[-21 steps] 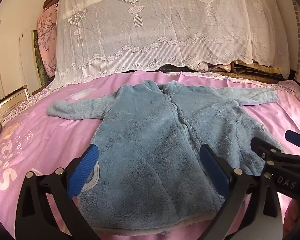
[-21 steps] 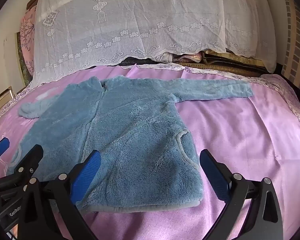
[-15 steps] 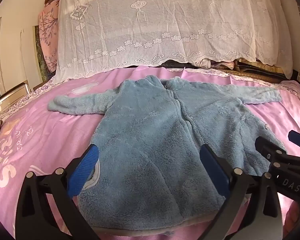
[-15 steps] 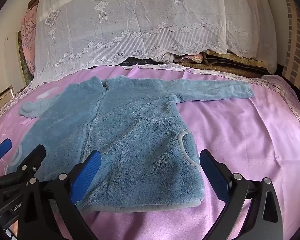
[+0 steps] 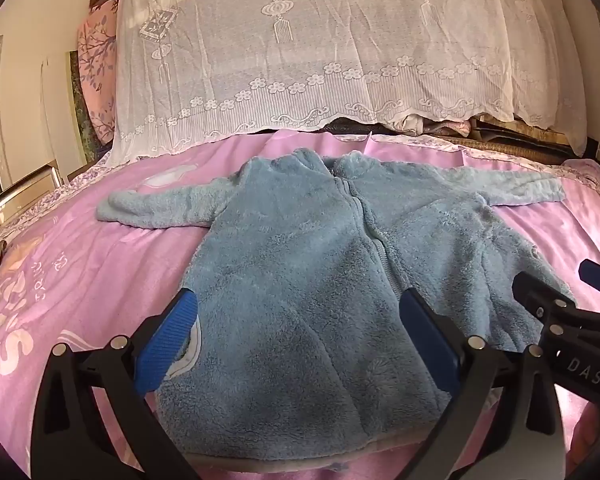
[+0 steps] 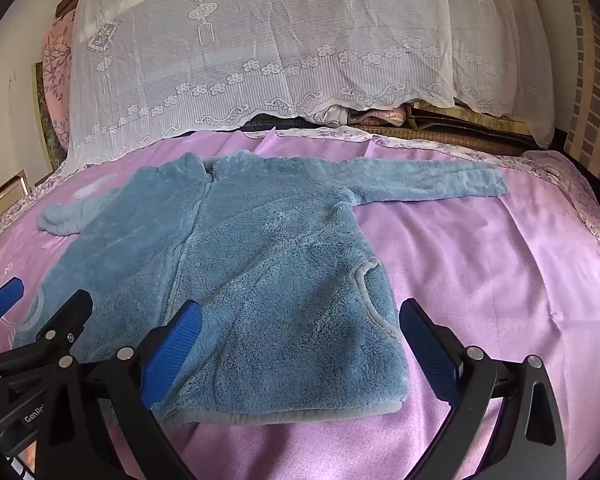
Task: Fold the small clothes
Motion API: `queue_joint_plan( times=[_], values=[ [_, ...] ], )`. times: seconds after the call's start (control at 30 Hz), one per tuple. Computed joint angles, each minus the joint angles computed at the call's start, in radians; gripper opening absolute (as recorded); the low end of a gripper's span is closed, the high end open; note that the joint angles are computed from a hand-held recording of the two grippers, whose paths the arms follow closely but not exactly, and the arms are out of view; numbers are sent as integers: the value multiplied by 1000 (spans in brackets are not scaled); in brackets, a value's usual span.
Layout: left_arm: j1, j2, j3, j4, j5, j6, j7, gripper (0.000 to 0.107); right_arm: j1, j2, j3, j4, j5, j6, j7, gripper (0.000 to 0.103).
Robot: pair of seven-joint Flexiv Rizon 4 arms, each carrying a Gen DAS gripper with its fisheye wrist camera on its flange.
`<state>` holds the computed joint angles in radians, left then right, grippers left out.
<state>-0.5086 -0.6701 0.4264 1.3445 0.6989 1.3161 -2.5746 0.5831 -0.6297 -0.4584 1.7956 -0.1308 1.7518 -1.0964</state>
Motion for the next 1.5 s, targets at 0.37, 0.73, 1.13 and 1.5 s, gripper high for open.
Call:
queue_joint_plan(
  times=[0.37,0.73,1.13,1.5],
  values=[
    [4,0,-6,0,0,-3,4,99,-2,2,3,0,-1,-3,-1,100],
    [6,1,-5,5,3,0,5,99,-9,3,10,1,-5,-4,-1,100],
    [8,3,-4,8,13,-21,-1,99,-8,5,11,3,-7,-5,1,100],
    [15,9,-19,5,26,-33,-3,99,-22,5,22,-3,-15,-9,2,100]
  ],
)
